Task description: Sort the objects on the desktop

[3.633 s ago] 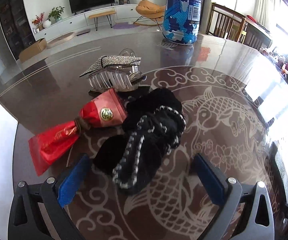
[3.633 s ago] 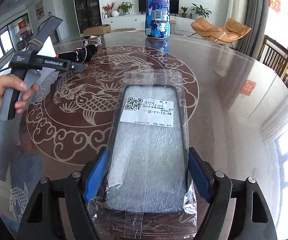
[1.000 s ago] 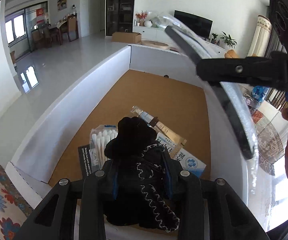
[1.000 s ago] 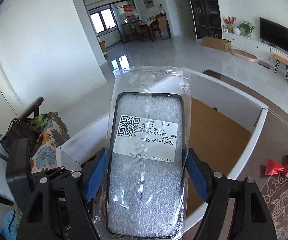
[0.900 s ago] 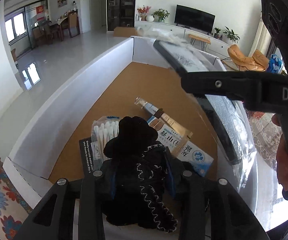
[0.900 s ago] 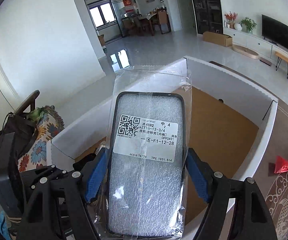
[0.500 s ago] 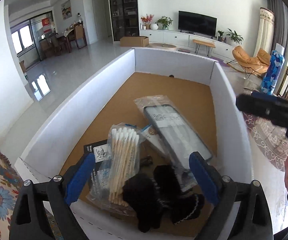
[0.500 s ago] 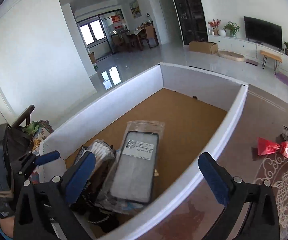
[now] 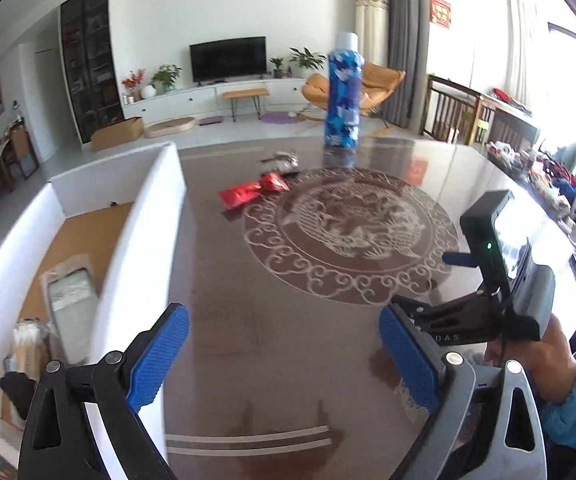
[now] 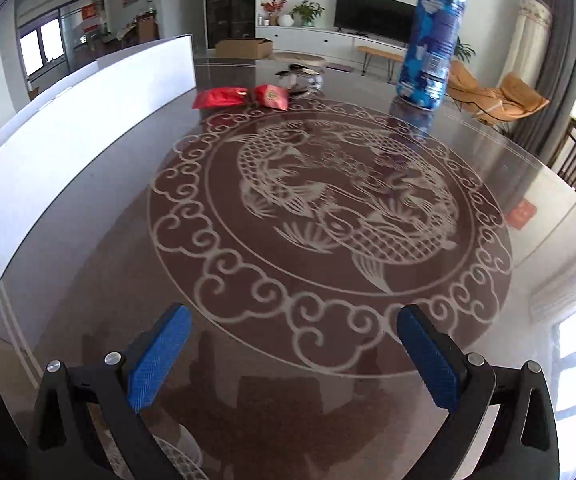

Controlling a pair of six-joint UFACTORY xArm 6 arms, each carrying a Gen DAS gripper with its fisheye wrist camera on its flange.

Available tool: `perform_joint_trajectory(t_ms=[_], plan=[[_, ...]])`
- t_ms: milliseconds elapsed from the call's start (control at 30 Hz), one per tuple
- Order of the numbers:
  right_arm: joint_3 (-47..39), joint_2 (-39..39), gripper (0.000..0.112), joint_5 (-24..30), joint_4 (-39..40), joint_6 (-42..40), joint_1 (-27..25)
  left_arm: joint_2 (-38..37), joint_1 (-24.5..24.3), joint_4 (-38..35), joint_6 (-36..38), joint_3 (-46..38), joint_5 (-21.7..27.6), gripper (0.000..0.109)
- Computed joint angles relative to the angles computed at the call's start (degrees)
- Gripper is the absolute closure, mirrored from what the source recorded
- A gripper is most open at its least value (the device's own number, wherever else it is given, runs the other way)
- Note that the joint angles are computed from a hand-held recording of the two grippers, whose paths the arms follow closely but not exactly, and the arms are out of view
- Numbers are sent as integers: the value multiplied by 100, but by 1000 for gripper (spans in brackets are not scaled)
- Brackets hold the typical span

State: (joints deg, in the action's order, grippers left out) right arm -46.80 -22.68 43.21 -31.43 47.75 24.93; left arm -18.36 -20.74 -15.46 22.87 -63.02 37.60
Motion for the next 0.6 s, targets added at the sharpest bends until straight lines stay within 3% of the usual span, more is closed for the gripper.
perform_joint_trajectory(t_ms=[167,300,400,600], plan=[[439,-492,9,296,-88,366,-108,608,-502,452,-595,139,-77,11],[659,-739,9,246,-12,555,-218,1033,-571,437,-844,50,-92,11],[660,-735,9,217,28,564,-246,1118,-673,932,-1142,110,-267,11],[670,-740,9,175,127,554,-276,1192,-688,851,-1051,28,-235,6]])
